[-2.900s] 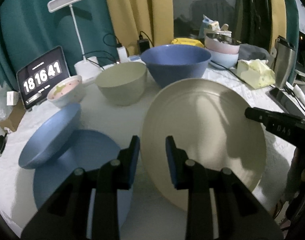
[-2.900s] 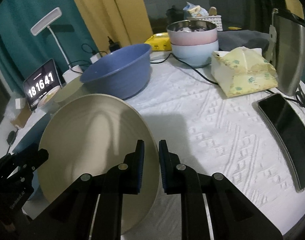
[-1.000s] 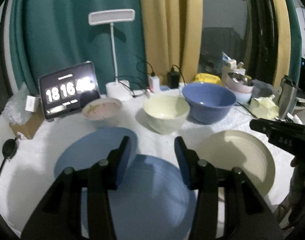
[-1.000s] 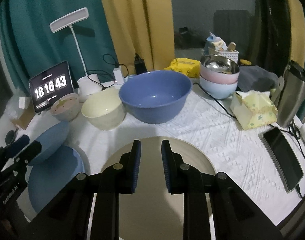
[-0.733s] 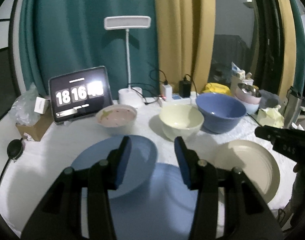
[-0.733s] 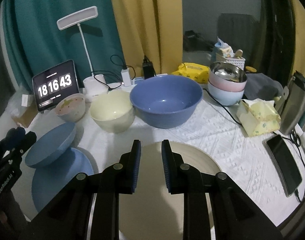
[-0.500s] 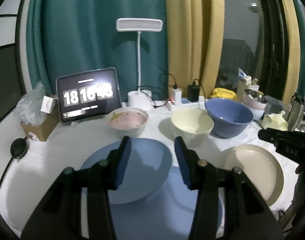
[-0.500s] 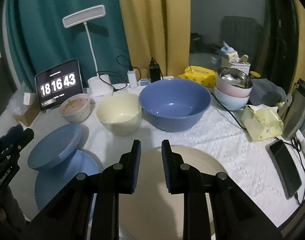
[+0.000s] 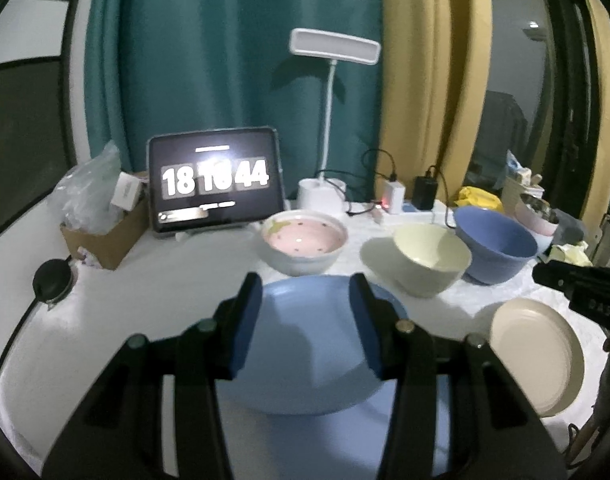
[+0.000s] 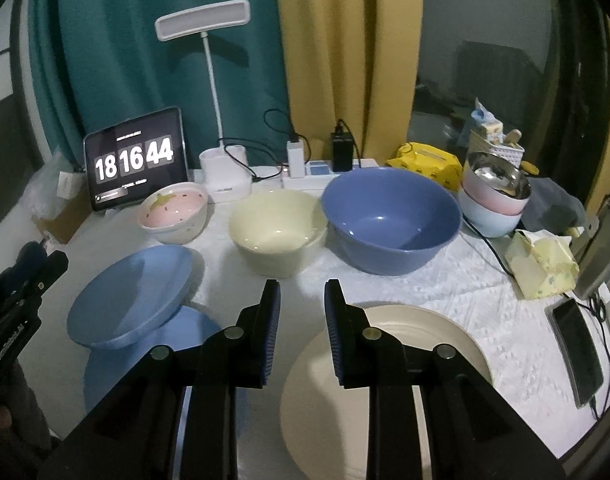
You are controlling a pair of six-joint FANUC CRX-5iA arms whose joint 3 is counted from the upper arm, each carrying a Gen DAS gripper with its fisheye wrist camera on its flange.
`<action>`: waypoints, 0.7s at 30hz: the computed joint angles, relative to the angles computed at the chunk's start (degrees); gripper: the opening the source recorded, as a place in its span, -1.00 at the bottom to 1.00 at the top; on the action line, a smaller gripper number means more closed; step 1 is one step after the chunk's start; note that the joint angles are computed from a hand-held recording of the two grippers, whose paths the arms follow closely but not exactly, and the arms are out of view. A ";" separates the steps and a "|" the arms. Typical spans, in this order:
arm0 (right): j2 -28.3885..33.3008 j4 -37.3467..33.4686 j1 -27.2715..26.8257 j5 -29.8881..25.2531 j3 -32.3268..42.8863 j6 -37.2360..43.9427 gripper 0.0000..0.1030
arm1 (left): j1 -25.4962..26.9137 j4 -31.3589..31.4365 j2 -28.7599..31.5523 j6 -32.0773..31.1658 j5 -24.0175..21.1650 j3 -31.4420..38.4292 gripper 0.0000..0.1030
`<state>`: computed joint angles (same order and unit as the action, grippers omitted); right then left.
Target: Organize plates and bowls
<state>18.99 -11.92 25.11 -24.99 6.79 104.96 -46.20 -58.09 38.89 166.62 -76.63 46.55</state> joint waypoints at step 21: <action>3.33 6.04 5.82 -0.79 2.38 -4.35 -0.43 | 4.08 3.53 -7.15 6.81 3.38 -13.20 -0.03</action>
<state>22.31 -5.89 30.92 -25.78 9.17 100.61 -42.12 -54.57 31.74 173.43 -73.25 33.35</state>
